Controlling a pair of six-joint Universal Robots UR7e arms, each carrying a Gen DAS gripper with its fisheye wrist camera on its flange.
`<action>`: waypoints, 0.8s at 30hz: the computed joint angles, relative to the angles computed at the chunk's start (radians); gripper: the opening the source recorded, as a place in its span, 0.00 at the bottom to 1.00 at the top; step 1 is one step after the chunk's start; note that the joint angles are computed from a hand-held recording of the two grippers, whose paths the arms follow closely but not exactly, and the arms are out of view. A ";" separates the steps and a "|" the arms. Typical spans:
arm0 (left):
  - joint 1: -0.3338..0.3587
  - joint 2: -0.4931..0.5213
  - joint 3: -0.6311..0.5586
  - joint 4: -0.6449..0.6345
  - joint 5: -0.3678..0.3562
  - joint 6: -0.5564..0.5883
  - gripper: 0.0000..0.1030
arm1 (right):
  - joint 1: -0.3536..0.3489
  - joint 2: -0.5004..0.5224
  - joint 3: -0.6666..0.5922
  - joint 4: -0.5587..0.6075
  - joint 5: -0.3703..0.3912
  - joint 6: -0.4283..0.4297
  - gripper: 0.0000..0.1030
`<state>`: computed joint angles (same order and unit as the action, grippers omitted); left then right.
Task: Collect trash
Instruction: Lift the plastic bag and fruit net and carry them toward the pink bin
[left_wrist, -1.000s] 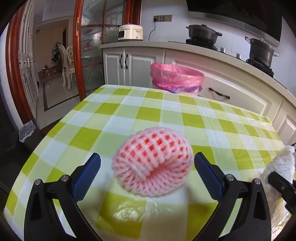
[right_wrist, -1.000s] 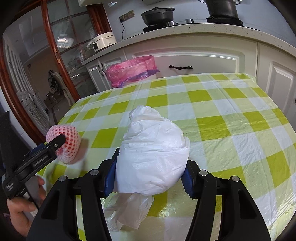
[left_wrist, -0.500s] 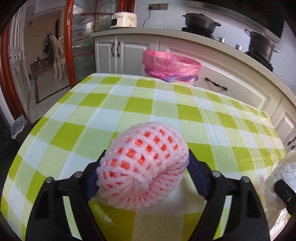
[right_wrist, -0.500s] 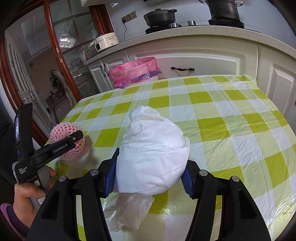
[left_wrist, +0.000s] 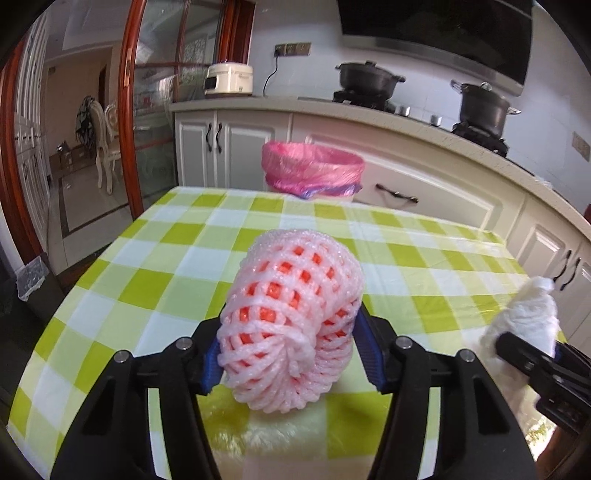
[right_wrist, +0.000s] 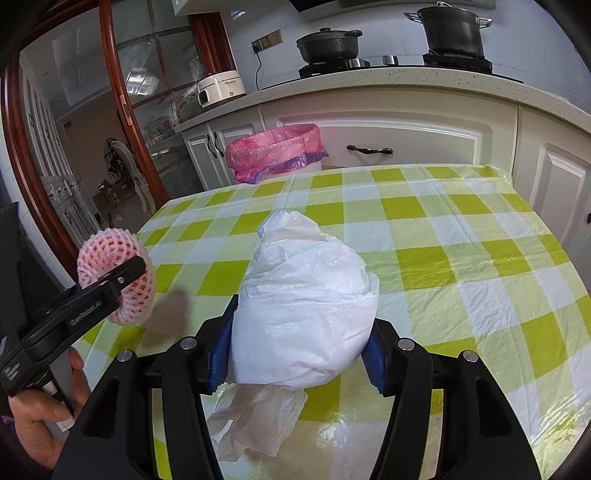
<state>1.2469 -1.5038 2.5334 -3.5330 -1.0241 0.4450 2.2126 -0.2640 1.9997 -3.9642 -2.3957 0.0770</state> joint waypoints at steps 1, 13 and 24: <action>-0.010 -0.018 0.015 0.000 -0.005 0.005 0.55 | 0.005 0.001 -0.003 -0.001 -0.005 -0.009 0.55; -0.113 -0.164 0.137 -0.009 0.010 0.056 0.55 | 0.058 0.008 -0.024 -0.046 -0.052 -0.094 0.55; -0.151 -0.254 0.152 0.037 0.014 0.041 0.55 | 0.108 0.000 -0.047 -0.087 -0.077 -0.182 0.55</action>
<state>1.0959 -1.7578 2.6851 -3.4960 -1.0099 0.4862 2.3203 -0.2635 1.9531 -4.0510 -2.4727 -0.1054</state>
